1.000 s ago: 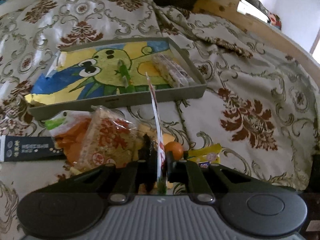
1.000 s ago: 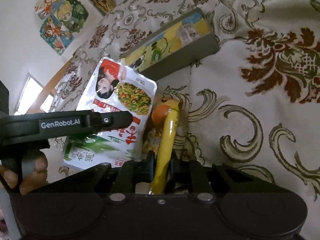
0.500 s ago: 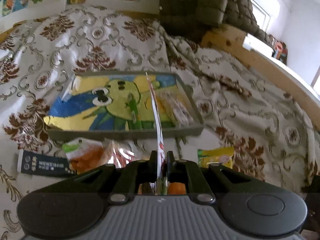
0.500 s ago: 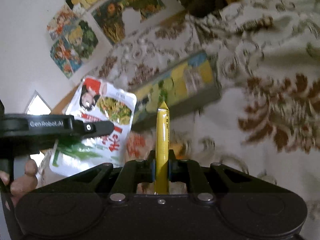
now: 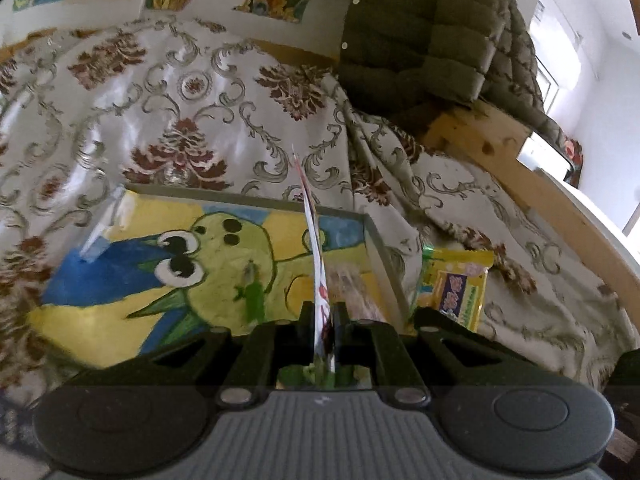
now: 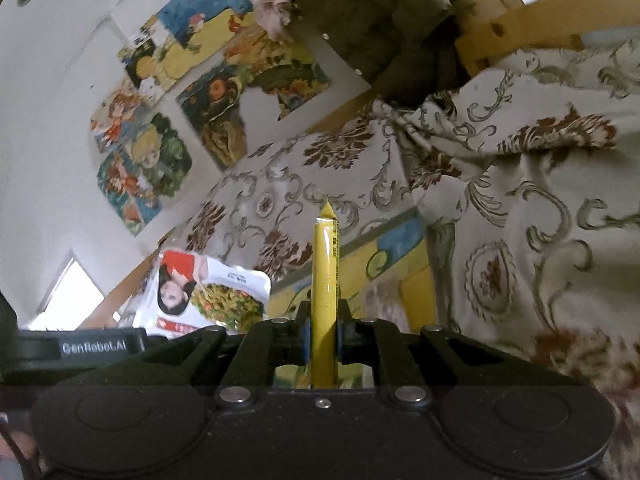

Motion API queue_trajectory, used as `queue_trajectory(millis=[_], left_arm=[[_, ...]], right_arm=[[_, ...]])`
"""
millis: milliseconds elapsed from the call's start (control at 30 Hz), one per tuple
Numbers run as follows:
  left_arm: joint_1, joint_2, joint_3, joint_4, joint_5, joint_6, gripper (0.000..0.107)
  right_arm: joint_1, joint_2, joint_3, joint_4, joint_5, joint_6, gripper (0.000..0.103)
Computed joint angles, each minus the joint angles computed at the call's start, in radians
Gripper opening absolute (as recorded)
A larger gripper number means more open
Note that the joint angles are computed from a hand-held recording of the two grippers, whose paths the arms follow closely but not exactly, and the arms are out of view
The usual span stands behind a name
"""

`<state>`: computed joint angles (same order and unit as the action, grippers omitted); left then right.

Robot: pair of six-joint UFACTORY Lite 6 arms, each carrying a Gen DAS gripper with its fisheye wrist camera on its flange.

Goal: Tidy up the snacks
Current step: 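Carry the bag and yellow stick over the tray and open both tools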

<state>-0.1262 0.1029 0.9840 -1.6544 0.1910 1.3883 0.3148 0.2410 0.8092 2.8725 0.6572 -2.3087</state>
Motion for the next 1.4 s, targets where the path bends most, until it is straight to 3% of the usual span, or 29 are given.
queue_trajectory(millis=[200,333,633,733,833,967,1200,1400], left_arm=[[0.009,0.241,0.170,-0.153,0.042,0.152,0.009],[0.015,0.345,0.267,-0.111,0.054,0.100,0.009],[0.013,0.436,0.341,-0.221,0.011,0.197,0.010],[0.009,0.430,0.315,-0.365,-0.019,0.349,0.011],[0.012,0.407,0.274,-0.470,-0.023,0.444,0.018],[0.004,0.366,0.218,-0.642,-0.046,0.621,0.043],[0.003,0.254,0.091,-0.972,-0.036,0.893,0.065],[0.013,0.109,-0.028,-1.165,-0.020,1.054,0.077]], right_arm=[[-0.045,0.232,0.189,-0.083,0.052,0.083,0.012],[-0.056,0.316,0.250,-0.125,0.051,0.133,0.012],[-0.033,0.340,0.283,-0.139,0.020,0.096,0.013],[-0.015,0.330,0.287,-0.109,-0.022,0.045,0.016],[-0.001,0.317,0.289,-0.087,-0.058,0.008,0.021],[0.008,0.296,0.290,-0.068,-0.105,-0.021,0.034],[0.031,0.222,0.252,0.049,-0.169,-0.142,0.046],[0.038,0.114,0.191,0.164,-0.201,-0.270,0.064]])
